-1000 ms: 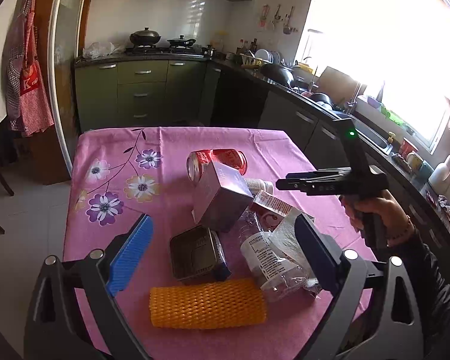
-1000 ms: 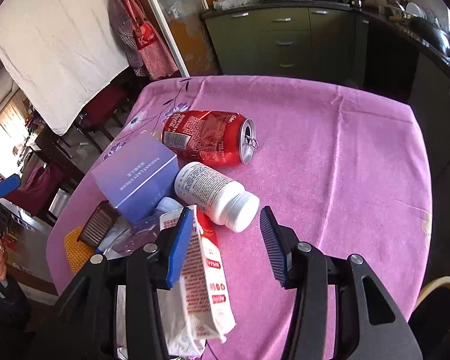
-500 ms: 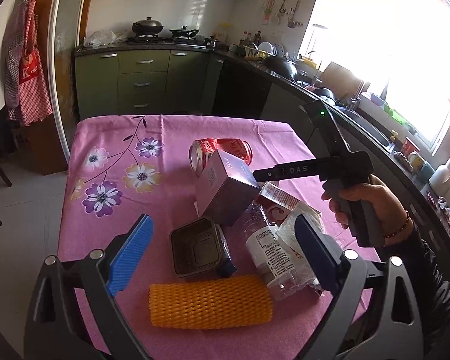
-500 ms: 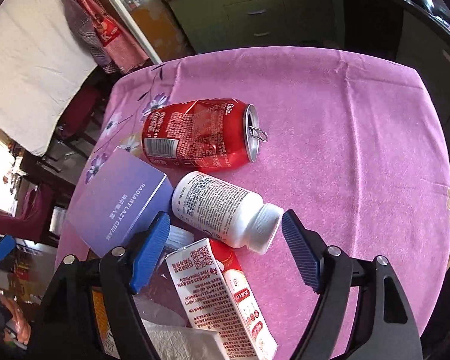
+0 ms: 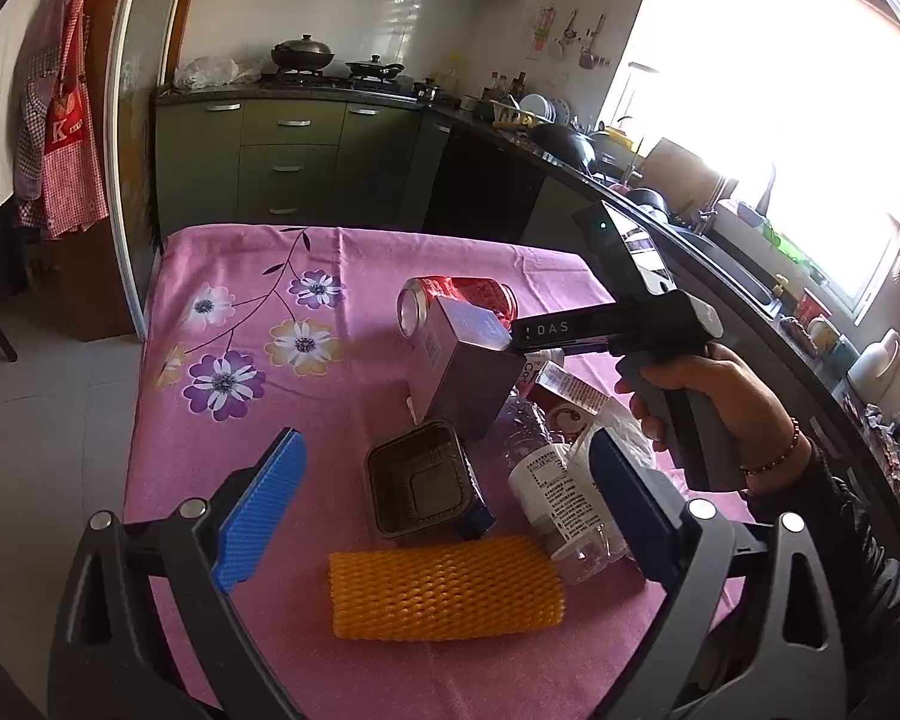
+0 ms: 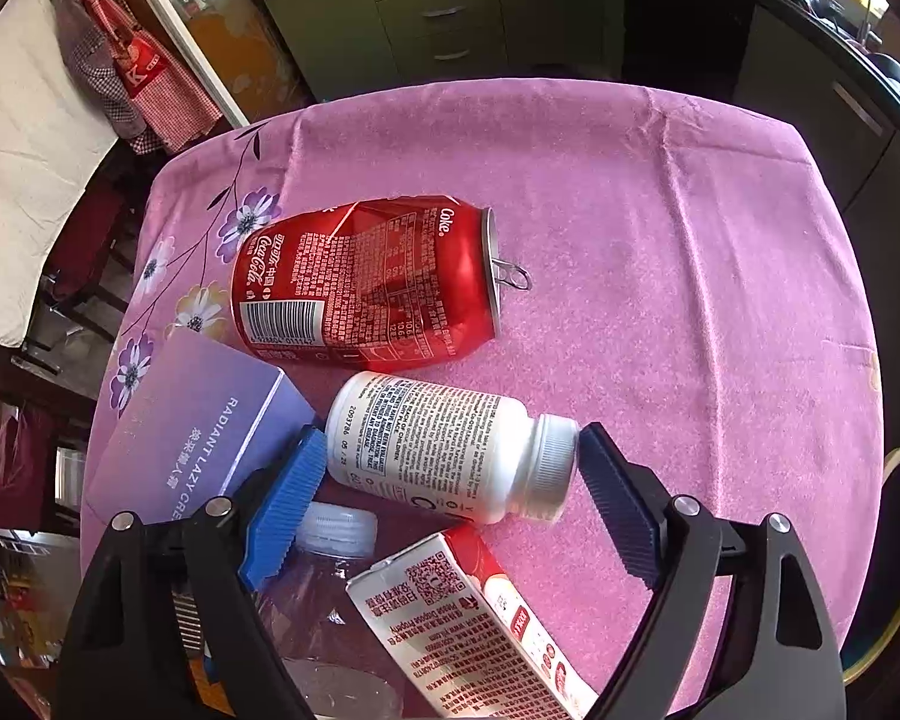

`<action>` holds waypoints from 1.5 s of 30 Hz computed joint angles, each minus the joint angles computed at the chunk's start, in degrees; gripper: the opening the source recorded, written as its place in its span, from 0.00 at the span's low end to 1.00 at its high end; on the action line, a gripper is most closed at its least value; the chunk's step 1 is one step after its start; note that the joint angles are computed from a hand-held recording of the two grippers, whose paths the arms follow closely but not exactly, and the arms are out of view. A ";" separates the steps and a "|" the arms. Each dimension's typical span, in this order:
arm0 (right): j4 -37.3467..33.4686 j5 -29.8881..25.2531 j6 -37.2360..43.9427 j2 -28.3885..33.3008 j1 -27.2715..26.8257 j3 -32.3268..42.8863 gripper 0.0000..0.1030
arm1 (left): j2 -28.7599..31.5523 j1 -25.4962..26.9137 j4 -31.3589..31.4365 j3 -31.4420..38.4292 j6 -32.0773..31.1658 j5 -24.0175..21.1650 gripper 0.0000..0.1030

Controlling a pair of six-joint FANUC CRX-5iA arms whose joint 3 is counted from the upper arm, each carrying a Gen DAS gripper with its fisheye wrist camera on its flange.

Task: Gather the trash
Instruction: 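Grasp the white pill bottle with the right gripper and lift it, then move the pill bottle over the bin and open the right gripper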

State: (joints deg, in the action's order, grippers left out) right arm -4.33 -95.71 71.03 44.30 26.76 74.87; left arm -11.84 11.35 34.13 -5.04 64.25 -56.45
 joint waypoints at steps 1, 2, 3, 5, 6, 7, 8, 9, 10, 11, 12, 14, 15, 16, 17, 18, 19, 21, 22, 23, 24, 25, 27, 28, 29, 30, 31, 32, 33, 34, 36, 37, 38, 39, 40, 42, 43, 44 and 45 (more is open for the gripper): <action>0.15 0.08 -0.26 0.04 0.16 0.03 0.84 | -0.04 0.17 0.25 -0.16 -0.22 -0.05 0.88; 0.45 0.11 -0.45 0.07 0.37 0.05 0.85 | -0.13 0.34 0.48 -0.33 -0.37 -0.12 0.88; 1.06 -0.18 -0.61 0.58 0.70 0.75 0.86 | -0.15 0.51 0.69 -0.46 -0.49 -0.18 0.88; 2.05 -0.22 -0.86 1.04 1.08 1.21 0.86 | -0.15 0.83 1.13 -0.68 -0.75 -0.23 0.88; 2.52 -0.30 -1.06 1.35 1.25 1.58 0.86 | -0.18 0.98 1.35 -0.80 -0.94 -0.29 0.88; 2.94 -0.11 -1.07 1.38 1.36 1.46 0.86 | -0.22 1.10 1.55 -0.93 -1.09 -0.31 0.88; 3.36 -0.13 -1.11 1.42 1.45 1.38 0.86 | -0.22 1.11 1.65 -0.96 -1.12 -0.33 0.88; 3.49 -0.79 -1.21 1.97 1.47 2.30 0.86 | -0.24 1.08 1.67 -0.93 -1.08 -0.43 0.88; 3.28 -1.38 -1.22 2.30 1.34 2.96 0.86 | -0.18 1.04 1.68 -0.88 -1.11 -0.46 0.88; 3.16 -2.25 -1.35 2.88 1.28 4.06 0.86 | -0.16 0.95 1.62 -0.83 -1.06 -0.50 0.88; 3.09 -3.14 -1.38 3.46 1.27 5.13 0.86 | -0.06 0.82 1.60 -0.73 -1.03 -0.54 0.88; 3.20 -3.53 -1.08 3.47 1.37 5.14 0.86 | 0.20 0.74 1.84 -0.67 -1.36 -0.59 0.88; 3.38 -3.09 -0.94 2.97 1.42 4.23 0.86 | 0.27 0.56 1.82 -0.63 -1.38 -0.59 0.88; 3.34 -3.00 -0.89 2.90 1.36 4.13 0.86 | 0.32 0.48 1.86 -0.64 -1.53 -0.59 0.88; 3.22 -2.18 -0.92 2.24 1.24 2.93 0.84 | 0.40 0.27 1.74 -0.60 -1.52 -0.54 0.88; 3.87 -0.54 -1.25 1.03 1.28 0.57 0.83 | 0.50 0.14 1.62 -0.50 -1.53 -0.56 0.88; 4.80 1.26 -1.23 -0.30 1.40 -2.06 0.83 | 0.58 0.04 1.55 -0.44 -1.57 -0.60 0.88; 4.67 3.46 -1.37 -2.16 0.98 -5.30 0.83 | 0.64 -0.03 1.38 -0.38 -1.74 -0.67 0.88; 4.07 4.36 -1.44 -3.04 0.55 -6.58 0.83 | 0.70 -0.07 1.22 -0.30 -1.75 -0.67 0.88; 3.88 5.63 -1.55 -4.15 0.28 -8.32 0.83 | 0.77 -0.15 1.02 -0.17 -1.59 -0.68 0.88; 4.26 7.04 -1.56 -5.32 0.15 -10.24 0.83 | 0.89 -0.17 0.95 -0.06 -1.49 -0.72 0.88; 4.50 8.04 -1.50 -6.22 -0.02 -11.59 0.83 | 1.02 -0.19 0.90 0.05 -1.40 -0.76 0.88; 3.91 8.92 -1.37 -7.42 -0.73 -13.00 0.83 | 1.25 -0.43 0.62 0.41 -1.16 -0.83 0.88; 3.84 9.40 -1.33 -8.09 -1.06 -13.88 0.83 | 1.36 -0.63 0.50 0.59 -1.12 -0.83 0.88; 3.57 9.98 -1.21 -8.85 -1.45 -14.87 0.83 | 1.49 -0.86 0.37 0.81 -1.04 -0.86 0.88; 3.02 10.60 -1.24 -9.69 -1.93 -15.86 0.83 | 1.62 -1.11 0.23 1.02 -1.03 -0.89 0.88; 2.45 11.38 -1.31 -10.62 -2.42 -16.97 0.83 | 1.76 -1.34 0.04 1.21 -0.98 -0.90 0.88; 1.97 12.51 -1.33 -11.87 -2.89 -18.49 0.83 | 1.88 -1.53 -0.11 1.37 -0.94 -0.94 0.88; 1.80 13.63 -1.34 -13.06 -3.25 -19.90 0.83 | 2.07 -1.74 -0.28 1.58 -0.87 -1.02 0.88; 1.69 14.38 -1.21 -13.99 -3.64 -20.83 0.83 | 2.34 -1.99 -0.59 1.91 -0.65 -1.15 0.88; 0.80 16.16 -0.98 -16.28 -4.66 -23.09 0.83 | 2.68 -2.37 -0.95 2.30 -0.51 -1.29 0.88; 0.37 17.17 -0.70 -17.69 -5.24 -24.50 0.83 | 2.78 -2.57 -1.19 2.44 -0.46 -1.31 0.88; 0.20 18.14 -0.43 -19.11 -5.75 -25.97 0.83 | 2.84 -2.77 -1.43 2.58 -0.40 -1.35 0.88; 0.19 19.47 -0.14 -21.04 -6.34 -28.19 0.83 | 2.94 -2.94 -1.63 2.76 -0.32 -1.43 0.88; 0.19 20.62 0.09 -22.93 -6.98 -30.33 0.83 | 3.02 -3.10 -1.78 2.89 -0.26 -1.49 0.88; 0.28 22.74 0.33 -26.89 -8.63 -34.92 0.83 | 3.14 -3.33 -1.84 3.02 -0.39 -1.69 0.88; 0.73 23.71 0.13 -28.89 -9.59 -37.41 0.83 | 3.22 -3.49 -1.85 3.10 -0.47 -1.77 0.88; 1.40 24.46 -0.25 -30.70 -10.57 -39.74 0.83 | 3.35 -3.74 -1.96 3.29 -0.45 -1.89 0.88; 2.42 25.23 -0.92 -32.50 -11.62 -42.29 0.83 | 3.51 -4.11 -2.03 3.50 -0.54 -2.02 0.88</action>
State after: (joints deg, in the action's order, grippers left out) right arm -1.91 -70.48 70.11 11.79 15.14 32.57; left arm -8.33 7.24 32.10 -1.54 63.70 -58.47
